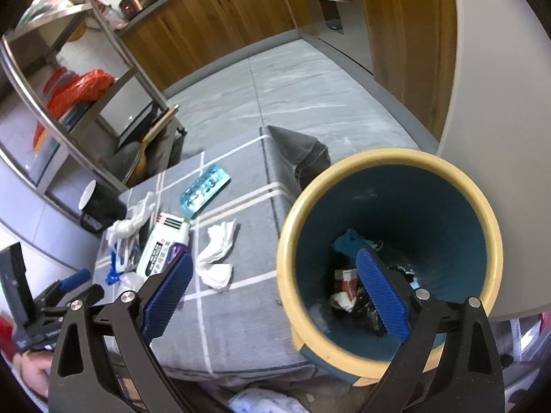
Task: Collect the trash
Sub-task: 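Move both open grippers back toward the remaining trash on the table, then grasp the clear plastic bag with the left gripper while the right grasps the purple spray bottle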
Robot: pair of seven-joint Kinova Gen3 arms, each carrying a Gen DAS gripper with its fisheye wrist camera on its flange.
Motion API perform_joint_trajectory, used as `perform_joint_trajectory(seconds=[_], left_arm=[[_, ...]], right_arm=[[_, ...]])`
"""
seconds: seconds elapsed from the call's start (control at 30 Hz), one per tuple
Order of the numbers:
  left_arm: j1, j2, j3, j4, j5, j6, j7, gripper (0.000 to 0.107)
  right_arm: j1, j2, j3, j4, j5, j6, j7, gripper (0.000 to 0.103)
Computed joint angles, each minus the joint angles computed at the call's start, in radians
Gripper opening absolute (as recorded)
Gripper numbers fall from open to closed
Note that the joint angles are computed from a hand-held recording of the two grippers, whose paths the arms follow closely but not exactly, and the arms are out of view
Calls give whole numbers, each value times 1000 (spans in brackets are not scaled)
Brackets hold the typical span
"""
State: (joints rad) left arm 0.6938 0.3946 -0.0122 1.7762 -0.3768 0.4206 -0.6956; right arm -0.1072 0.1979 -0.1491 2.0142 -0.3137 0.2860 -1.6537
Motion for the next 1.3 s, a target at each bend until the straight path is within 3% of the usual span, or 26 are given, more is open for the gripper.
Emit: perform_joint_trajectory(seconds=[0.17,0.33,0.43,0.5,0.53,0.6,0.7,0.87,1.13,1.23,1.3], left_arm=[[-62,14,42,38,62,-30,-49,97],[-24,61,6,7,50,6,-66,91],[-35,92,21,-30,58,51,-102,73],[-47,112,35,-55,73,89,-127,54],[-53,117,40,-61,81,99,-137,51],[-64,119,47,-67,96,117,-153,33],[-74,104,46,-56,111,115,-160,24],[-104,64,61,-14,139,76,-182,18],[-130,-37,42,79,169,-44,-162,17],[-126,-65,25,95,165,-78,-137,17],[-116,-79,10,97,153,-96,-116,17]], right_arm=[[-81,21,31,-22,85,20,-64,96],[-139,41,38,-43,155,39,-107,96],[-168,53,39,-54,187,50,-127,96],[-186,63,38,-62,205,56,-139,96],[-193,71,33,-69,210,62,-141,96],[-208,84,26,-80,220,68,-145,96],[-214,105,4,-101,217,80,-131,96],[-241,146,-11,-141,213,96,-119,96],[-308,227,6,-214,233,110,-139,95],[-356,267,42,-252,268,125,-183,93],[-376,293,57,-280,284,142,-212,84]])
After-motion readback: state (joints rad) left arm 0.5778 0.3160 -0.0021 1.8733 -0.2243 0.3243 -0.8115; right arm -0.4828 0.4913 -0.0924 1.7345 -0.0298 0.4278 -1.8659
